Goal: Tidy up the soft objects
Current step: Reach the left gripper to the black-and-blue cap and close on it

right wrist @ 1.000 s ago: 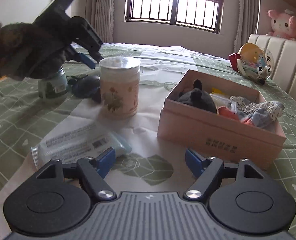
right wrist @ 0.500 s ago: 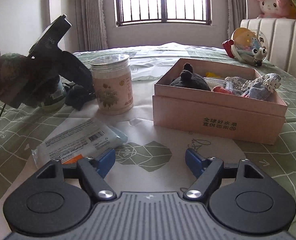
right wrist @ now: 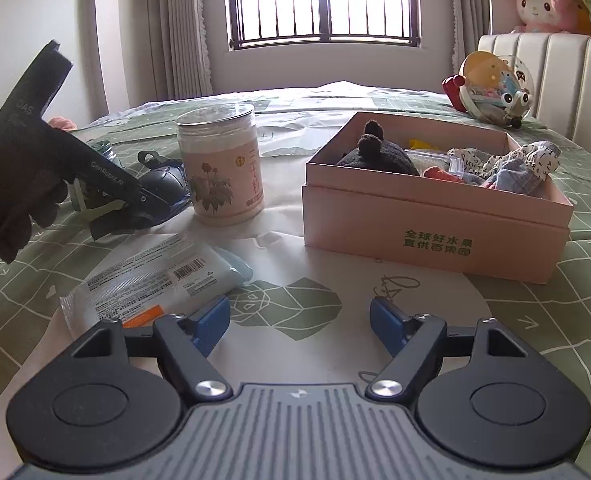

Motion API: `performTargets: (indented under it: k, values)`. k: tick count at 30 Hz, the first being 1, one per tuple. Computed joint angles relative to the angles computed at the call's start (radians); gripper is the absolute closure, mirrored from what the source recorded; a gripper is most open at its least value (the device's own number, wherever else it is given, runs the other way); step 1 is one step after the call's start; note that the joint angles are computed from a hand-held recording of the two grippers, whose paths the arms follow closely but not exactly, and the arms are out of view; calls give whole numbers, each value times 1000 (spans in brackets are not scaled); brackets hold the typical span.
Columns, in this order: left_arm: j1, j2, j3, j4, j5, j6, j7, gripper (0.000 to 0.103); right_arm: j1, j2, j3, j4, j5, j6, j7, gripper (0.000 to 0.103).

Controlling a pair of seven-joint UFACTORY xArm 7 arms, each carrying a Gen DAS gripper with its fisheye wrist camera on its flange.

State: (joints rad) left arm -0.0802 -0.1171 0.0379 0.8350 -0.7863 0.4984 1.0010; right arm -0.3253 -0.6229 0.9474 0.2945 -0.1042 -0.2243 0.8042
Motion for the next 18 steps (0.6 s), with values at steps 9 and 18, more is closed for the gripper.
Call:
performTargets:
  k: [9, 18]
  values:
    - [-39, -217, 43, -206, -57, -131, 27, 81, 10, 25, -17, -3, 9, -16, -12, 25]
    - [1, -130, -97, -202, 146, -426, -310, 77, 3, 18, -3, 4, 15, 6, -12, 25]
